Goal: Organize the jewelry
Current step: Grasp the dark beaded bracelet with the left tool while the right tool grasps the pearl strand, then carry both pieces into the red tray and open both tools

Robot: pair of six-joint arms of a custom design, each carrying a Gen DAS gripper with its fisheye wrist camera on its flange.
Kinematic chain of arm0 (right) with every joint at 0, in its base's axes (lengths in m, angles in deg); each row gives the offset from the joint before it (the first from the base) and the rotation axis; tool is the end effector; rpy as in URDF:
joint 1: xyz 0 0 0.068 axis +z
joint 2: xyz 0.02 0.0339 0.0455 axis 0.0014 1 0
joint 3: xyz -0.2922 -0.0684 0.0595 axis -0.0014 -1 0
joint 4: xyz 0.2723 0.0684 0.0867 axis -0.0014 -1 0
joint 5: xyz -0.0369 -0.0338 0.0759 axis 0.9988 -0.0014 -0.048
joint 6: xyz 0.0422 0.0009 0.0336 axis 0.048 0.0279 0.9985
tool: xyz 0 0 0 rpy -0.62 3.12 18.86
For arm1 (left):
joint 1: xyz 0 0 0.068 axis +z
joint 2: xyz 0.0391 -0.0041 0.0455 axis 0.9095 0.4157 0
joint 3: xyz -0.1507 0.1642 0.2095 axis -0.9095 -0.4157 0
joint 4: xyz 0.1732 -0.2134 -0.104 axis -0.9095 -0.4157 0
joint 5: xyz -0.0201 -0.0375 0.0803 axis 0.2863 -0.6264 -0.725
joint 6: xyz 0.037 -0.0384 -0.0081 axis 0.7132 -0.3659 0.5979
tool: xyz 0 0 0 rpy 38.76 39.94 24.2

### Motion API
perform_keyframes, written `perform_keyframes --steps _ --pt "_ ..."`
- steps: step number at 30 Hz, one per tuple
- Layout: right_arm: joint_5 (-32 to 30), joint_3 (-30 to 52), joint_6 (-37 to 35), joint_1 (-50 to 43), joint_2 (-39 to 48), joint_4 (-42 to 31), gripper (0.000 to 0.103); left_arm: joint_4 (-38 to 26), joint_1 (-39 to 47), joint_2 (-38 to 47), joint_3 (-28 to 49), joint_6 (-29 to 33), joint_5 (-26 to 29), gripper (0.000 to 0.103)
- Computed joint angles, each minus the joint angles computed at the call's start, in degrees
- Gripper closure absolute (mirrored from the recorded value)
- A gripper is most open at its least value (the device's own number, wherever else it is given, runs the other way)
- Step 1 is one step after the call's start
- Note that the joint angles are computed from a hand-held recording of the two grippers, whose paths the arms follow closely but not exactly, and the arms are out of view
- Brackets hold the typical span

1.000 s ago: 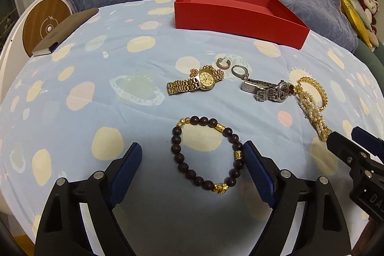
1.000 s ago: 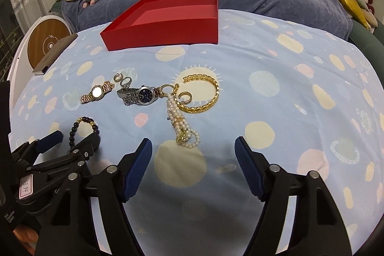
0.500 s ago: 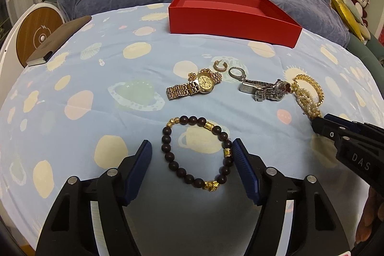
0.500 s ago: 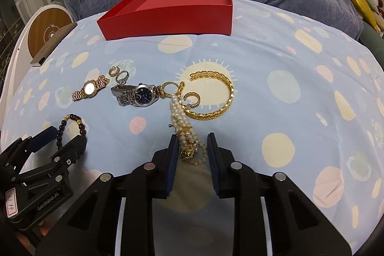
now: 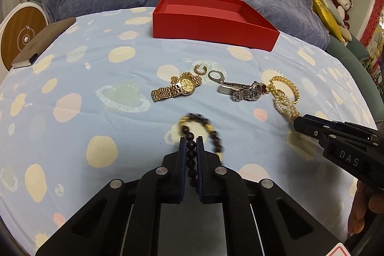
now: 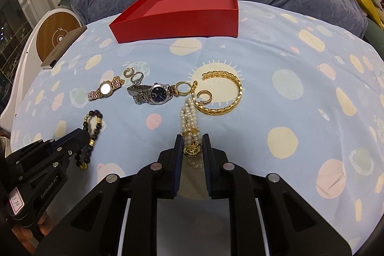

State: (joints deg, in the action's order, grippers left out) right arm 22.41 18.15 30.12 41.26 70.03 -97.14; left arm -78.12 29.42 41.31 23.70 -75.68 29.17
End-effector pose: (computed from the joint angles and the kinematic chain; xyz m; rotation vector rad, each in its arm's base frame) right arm 0.2063 0.1637 0.1531 0.2911 2.5264 0.1233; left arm 0.2334 -0.1692 0.1446 0.4839 2.4693 -0.3497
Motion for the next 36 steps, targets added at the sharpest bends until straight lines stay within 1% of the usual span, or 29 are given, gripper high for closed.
perform_keyframes --steps 2,5,11,19,23,27,30,33,36 --pt "0.19 -0.03 0.0 0.26 -0.5 -0.01 0.088 -0.21 0.12 -0.31 0.08 -0.37 0.9 0.098" --pt "0.61 -0.01 -0.01 0.49 -1.06 -0.22 0.088 -0.14 -0.37 -0.4 0.1 -0.48 0.4 0.098" --pt "0.82 -0.34 -0.1 0.32 -2.9 -0.38 0.088 -0.52 -0.06 -1.65 0.14 -0.75 1.11 0.098" --pt "2.12 -0.36 -0.55 0.83 -6.95 -1.53 0.088 -3.29 -1.65 -8.41 1.1 -1.92 2.47 0.098" --pt "1.51 -0.14 -0.7 0.69 -8.97 -1.96 0.088 -4.89 -1.65 -10.2 3.02 -2.18 3.31 0.098" --pt "1.53 2.49 -3.85 -0.77 -11.01 -4.13 0.088 -8.02 -0.25 -9.56 7.97 -1.45 5.47 0.098" --pt "-1.09 6.0 -8.96 -6.08 -10.93 -4.52 0.088 -10.53 1.27 -6.93 14.22 1.18 6.86 0.098" --pt "-3.98 11.18 -14.93 -12.22 -7.46 -3.43 0.088 -12.28 3.34 -1.61 22.63 3.4 8.75 0.098" --pt "-7.38 17.06 -19.44 -18.27 -1.69 -1.71 0.088 -12.91 4.88 5.66 32.41 5.63 8.76 0.098"
